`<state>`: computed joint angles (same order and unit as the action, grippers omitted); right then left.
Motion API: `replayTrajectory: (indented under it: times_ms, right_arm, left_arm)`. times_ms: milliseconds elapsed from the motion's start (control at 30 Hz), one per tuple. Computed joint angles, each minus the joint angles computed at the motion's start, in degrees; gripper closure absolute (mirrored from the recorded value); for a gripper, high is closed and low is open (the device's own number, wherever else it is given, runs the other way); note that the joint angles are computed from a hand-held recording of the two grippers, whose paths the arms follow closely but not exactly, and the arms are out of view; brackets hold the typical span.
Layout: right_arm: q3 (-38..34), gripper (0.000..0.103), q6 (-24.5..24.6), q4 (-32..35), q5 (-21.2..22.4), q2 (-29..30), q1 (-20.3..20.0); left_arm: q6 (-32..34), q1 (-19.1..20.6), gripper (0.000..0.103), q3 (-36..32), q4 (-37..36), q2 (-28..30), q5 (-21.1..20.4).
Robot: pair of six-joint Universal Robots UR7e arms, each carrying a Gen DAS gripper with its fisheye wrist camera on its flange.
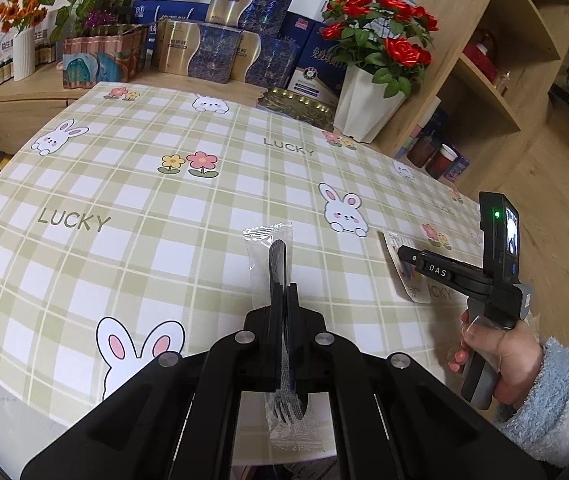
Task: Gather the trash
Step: 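Grasp the colored pen pack with the right tool, then carry the spoon and pen pack over the bin and release both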
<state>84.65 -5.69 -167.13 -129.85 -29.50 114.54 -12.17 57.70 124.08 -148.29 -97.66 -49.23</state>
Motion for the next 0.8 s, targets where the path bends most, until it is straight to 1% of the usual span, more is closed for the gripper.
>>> replayTrajectory:
  times_ms: [167,400,567,800]
  right_arm:
    - [4.31,0.057,-1.11,-2.68,0.96,-3.04,1.22]
    - [11.24,0.057,-2.08,-6.09,3.2,-8.15,3.17]
    - [16.83,0.057,-1.95,-8.25,4.64,-12.26,4.73]
    - [23.83,0.057,-2.29,-10.2,5.75,-17.02,6.81]
  left_arm:
    - [-1.5,-2.69,0.101,0.77,2.23,-2.0,0.55]
    - [-4.87,-8.09,0.101,2.99,7.13,-5.84,1.77]
    - [-7.99,-12.23,0.101,4.84,11.62,-9.07,2.56]
    - [-14.37,-18.57,0.101,7.4,20.19,-14.97,4.09]
